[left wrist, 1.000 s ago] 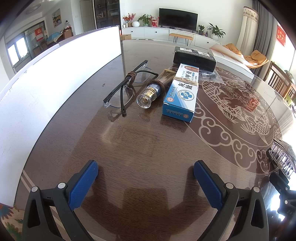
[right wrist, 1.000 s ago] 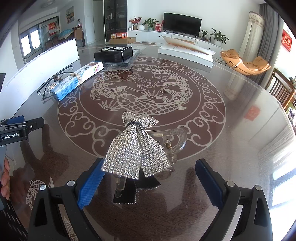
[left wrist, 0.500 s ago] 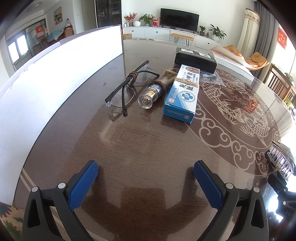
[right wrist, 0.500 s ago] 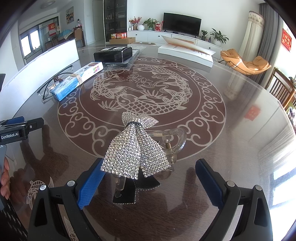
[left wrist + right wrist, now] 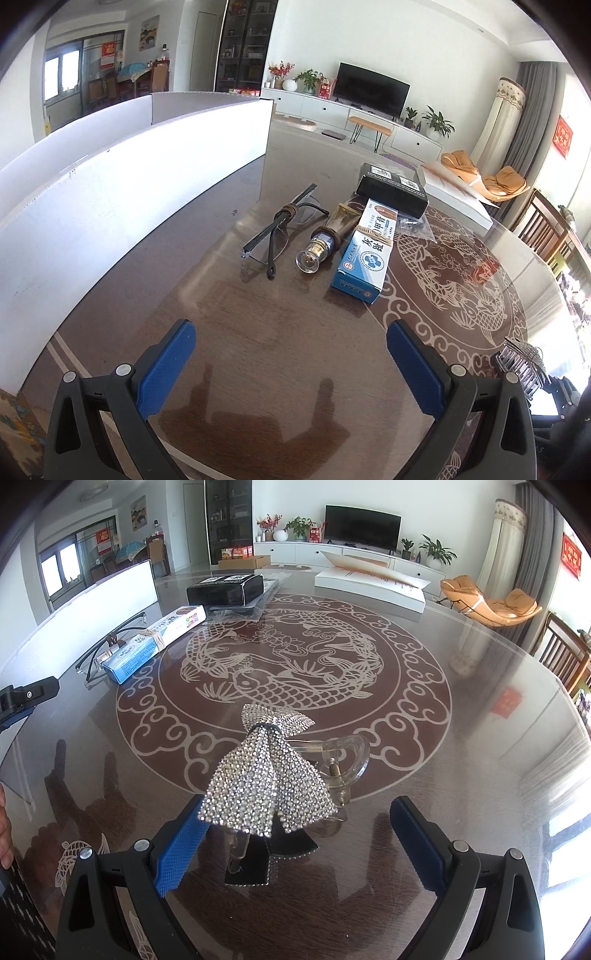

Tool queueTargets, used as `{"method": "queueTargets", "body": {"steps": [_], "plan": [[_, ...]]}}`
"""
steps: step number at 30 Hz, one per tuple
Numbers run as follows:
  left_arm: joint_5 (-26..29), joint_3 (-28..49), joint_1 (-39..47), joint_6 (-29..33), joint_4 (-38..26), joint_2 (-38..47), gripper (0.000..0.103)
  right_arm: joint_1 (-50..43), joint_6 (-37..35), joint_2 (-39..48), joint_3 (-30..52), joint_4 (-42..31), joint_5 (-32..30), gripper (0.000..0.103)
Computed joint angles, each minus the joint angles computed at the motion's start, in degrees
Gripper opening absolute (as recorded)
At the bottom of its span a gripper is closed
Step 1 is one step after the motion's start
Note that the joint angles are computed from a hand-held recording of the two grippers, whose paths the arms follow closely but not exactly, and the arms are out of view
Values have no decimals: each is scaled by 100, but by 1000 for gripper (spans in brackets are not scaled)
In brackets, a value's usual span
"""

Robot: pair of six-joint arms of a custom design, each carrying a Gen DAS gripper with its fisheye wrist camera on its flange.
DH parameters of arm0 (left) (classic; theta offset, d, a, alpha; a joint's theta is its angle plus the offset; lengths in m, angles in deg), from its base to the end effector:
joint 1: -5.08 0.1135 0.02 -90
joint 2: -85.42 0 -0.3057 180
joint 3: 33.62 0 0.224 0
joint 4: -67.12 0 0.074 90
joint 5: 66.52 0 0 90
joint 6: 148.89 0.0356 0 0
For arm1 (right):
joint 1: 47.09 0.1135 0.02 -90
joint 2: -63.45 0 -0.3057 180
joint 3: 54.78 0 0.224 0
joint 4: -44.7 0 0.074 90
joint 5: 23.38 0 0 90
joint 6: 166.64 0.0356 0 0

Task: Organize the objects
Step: 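Lift the rhinestone bow with the right tool while the left tool approaches the black glasses, then grasp the black-framed glasses with the left tool while the right tool holds the bow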

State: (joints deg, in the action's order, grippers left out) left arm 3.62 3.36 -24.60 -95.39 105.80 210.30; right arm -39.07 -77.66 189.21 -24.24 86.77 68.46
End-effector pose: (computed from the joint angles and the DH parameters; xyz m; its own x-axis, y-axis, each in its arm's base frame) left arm 0.2434 -0.1248 0.0590 -0.6912 -0.2500 -0.6781 -0.1719 0.9682 -0.1817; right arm 0.2418 0.0329 0.0508 -0.7901 -0.1293 -0.5992 -0.1345 0.9903 -0.0364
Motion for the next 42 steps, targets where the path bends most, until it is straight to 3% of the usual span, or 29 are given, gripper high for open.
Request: {"method": "queueTargets", "body": {"steps": [29,38,40,42], "plan": [[43,-61,-42,-12,172,-14,103,56,10,-13,15,-41,83,97],[1259,-655,466,48,1335,20,103,16,34,-33,19,-51,37,97],[1537,-409,717,274,824,-116,103,-4,36,-34,9,-40,15,97],[1564,90,891,763,-88,-306,103,-4,26,-37,11,-47,13,97]]}}
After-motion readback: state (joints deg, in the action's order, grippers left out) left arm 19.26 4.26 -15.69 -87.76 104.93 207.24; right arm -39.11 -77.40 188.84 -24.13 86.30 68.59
